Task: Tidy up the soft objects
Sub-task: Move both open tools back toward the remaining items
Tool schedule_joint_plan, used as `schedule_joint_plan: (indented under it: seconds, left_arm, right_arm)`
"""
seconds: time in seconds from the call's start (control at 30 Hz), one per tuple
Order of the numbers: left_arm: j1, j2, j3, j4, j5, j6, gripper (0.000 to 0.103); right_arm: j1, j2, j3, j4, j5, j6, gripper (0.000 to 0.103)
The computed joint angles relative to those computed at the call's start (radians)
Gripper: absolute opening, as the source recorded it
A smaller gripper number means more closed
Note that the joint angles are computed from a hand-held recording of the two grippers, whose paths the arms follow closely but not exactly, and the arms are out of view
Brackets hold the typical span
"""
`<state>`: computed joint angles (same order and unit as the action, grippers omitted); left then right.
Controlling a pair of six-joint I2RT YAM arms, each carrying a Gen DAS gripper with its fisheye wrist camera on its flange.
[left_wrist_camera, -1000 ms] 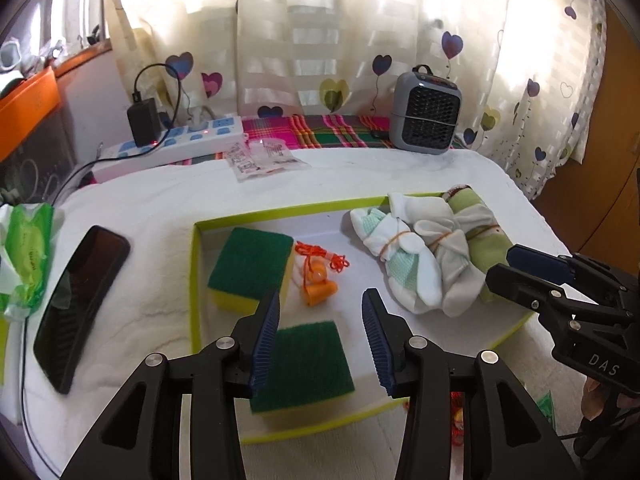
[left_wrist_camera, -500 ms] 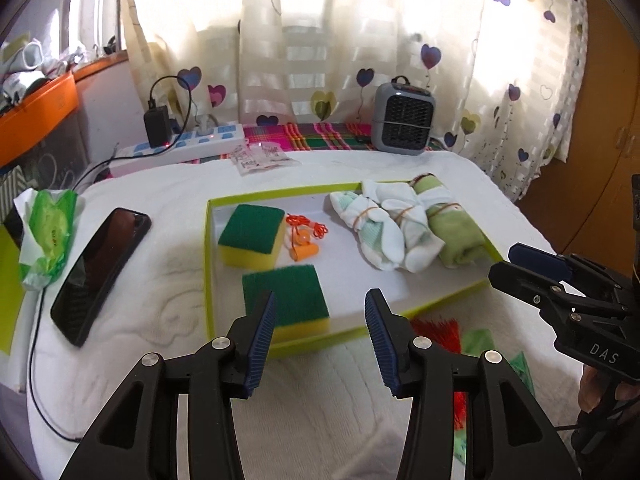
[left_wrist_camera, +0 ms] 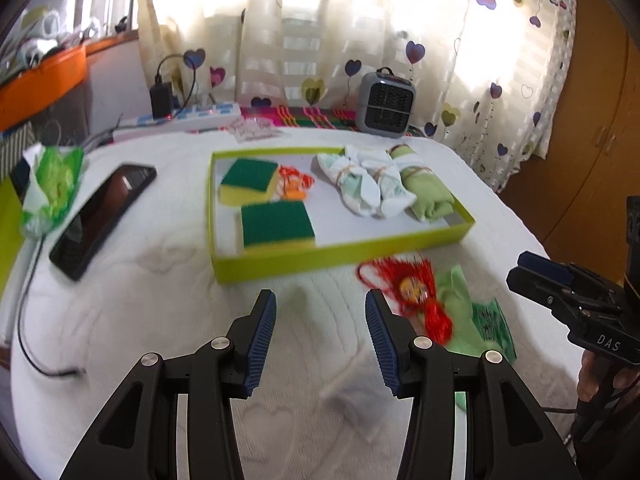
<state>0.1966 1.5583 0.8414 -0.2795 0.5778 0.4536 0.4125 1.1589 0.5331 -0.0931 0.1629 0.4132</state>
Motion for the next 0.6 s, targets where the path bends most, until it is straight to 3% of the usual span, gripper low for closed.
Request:
schedule_joint_plan:
  seconds: [0.33, 0.6]
  left_arm:
    - [0.052, 0.028, -0.046, -0.040, 0.028, 0.092, 0.046]
    - [0.049, 0.040, -0.052, -0.075, 0.041, 0.140, 0.052]
  right_arm:
    - [0.101, -0.022, -0.080, 0.016, 0.017, 0.046, 0.055]
    - [0.131, -0.005, -0.112, 0.066, 0.006, 0.052, 0.055]
